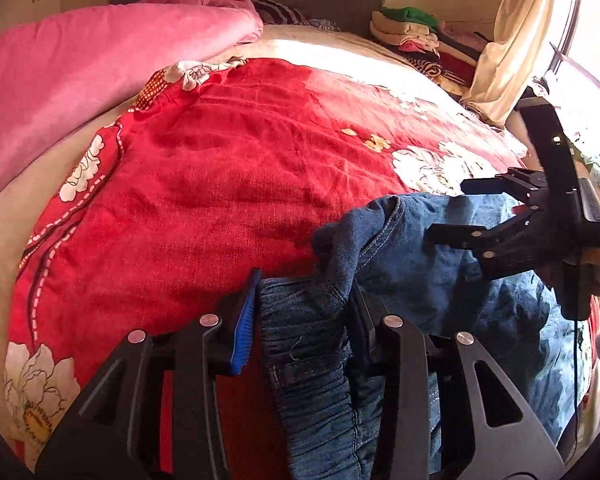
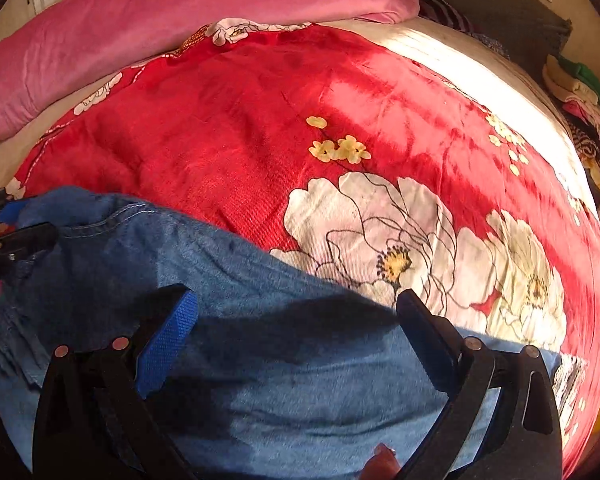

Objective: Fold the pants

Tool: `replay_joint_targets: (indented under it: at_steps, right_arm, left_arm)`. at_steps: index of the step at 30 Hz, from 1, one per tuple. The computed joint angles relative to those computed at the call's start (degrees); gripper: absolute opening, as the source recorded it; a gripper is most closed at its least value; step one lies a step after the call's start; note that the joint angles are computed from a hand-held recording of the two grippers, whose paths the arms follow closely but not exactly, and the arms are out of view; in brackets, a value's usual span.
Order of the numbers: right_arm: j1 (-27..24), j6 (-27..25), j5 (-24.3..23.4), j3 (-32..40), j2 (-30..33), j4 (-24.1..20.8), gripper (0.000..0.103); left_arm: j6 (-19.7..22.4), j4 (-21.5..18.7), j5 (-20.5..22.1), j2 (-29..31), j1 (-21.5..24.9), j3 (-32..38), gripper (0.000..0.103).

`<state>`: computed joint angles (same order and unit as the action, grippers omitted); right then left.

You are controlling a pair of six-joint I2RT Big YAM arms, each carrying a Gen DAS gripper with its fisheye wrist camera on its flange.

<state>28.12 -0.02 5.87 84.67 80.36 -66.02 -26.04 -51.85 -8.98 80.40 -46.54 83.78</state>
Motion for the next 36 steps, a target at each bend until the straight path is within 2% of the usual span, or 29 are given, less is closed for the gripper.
replay_joint_targets:
  at_steps: [1,3,4,5,6,7,13,17,21,25,29,36]
  right_arm:
    - [0.2,-1.4,-0.5,0.1,0.4,0.2,0.093]
    - [0.4,-3.2,-3.5,0.2,0.7,0.2,0.057]
    - [0.6,-3.4,-4.4,0.0,0.5,0.3,0.042]
    - [1.0,-3.5,-5.0,-0.2,0.1,0.5,0.035]
    - [1.3,-3.3,-4.8,-0.6,-0.6,0.8,0.019]
    - [1.3,-2.6,-4.8,-1.1,-1.4,1.2,0.011]
    - [1.1,4.5,-8.0,-6.2,-10.8,5.4,0.008]
    - [3.9,7.9,-5.7,-8.9,-17.7,6.4,0.008]
    - [7.9,12.1,-2.2,-11.0,-24.0,5.6,0.008]
    - [13.3,16.4,1.2,-13.8,-29.6,4.8,0.008]
    - [20.2,21.3,4.7,-16.9,-33.8,3.8,0.008]
    - [34.3,33.0,12.0,-21.7,-38.9,1.7,0.008]
  left_arm:
    - [0.4,0.1,-0.3,-0.1,-0.1,0.0,0.031]
    - [0.7,1.0,-0.2,-0.8,-0.2,-0.6,0.031]
    - [0.8,1.1,-0.1,-0.9,-0.2,-0.8,0.030]
    - [1.1,1.3,-0.2,-1.0,-0.3,-0.9,0.030]
    - [1.2,1.2,-0.5,-1.1,-0.3,-1.0,0.030]
    - [1.1,1.3,-0.5,-1.3,-0.3,-1.1,0.030]
    - [0.4,2.5,-0.3,-2.8,-0.3,-2.4,0.030]
    - [0.4,3.2,-1.2,-4.7,-1.9,-3.3,0.031]
    - [0.9,3.9,-4.0,-7.4,-4.8,-4.0,0.031]
    - [1.2,4.9,-8.3,-10.3,-8.2,-5.8,0.031]
    - [-0.2,4.0,-13.3,-13.1,-12.1,-8.9,0.031]
    - [-4.5,1.0,-16.4,-17.2,-18.0,-12.6,0.031]
